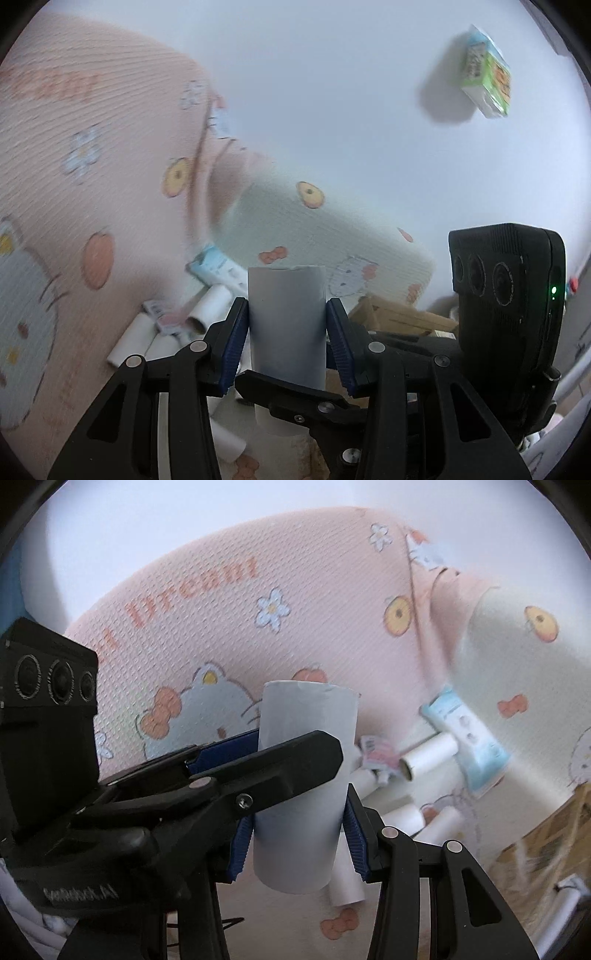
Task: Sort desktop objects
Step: 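Lift the held tubes and carry them over the cardboard box with both grippers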
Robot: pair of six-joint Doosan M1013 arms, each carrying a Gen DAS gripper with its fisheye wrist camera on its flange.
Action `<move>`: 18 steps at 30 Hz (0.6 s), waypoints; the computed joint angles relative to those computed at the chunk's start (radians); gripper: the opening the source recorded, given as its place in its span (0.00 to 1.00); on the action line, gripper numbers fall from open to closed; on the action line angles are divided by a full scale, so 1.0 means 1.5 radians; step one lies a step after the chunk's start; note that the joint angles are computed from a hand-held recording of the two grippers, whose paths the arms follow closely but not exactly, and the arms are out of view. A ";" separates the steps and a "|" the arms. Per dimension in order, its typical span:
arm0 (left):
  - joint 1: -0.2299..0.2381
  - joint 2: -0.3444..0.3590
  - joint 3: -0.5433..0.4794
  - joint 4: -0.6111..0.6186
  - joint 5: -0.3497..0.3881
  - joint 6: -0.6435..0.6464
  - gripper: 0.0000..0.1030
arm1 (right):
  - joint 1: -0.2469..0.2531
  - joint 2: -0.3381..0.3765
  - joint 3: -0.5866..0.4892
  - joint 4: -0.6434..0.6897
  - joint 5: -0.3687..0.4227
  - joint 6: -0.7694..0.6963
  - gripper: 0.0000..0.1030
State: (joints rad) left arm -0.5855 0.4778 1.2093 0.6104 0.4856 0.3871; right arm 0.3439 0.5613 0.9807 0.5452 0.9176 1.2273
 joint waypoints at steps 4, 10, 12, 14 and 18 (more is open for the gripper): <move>0.005 0.022 -0.045 -0.097 0.002 0.113 0.45 | -0.012 -0.003 -0.004 -0.010 0.005 0.017 0.41; 0.007 0.052 -0.103 -0.208 -0.001 0.247 0.45 | -0.032 -0.022 0.010 -0.035 -0.001 0.044 0.41; 0.005 0.060 -0.118 -0.227 0.002 0.275 0.46 | -0.039 -0.029 0.017 -0.039 -0.005 0.051 0.41; 0.002 0.073 -0.142 -0.254 0.010 0.303 0.46 | -0.046 -0.036 0.025 -0.042 -0.012 0.054 0.41; -0.002 0.097 -0.178 -0.293 0.027 0.341 0.46 | -0.061 -0.045 0.039 -0.040 -0.012 0.063 0.41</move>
State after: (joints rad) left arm -0.5890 0.6227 0.9419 0.1705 0.5256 0.8988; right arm 0.2524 0.4931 1.0397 0.4846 0.8988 1.3219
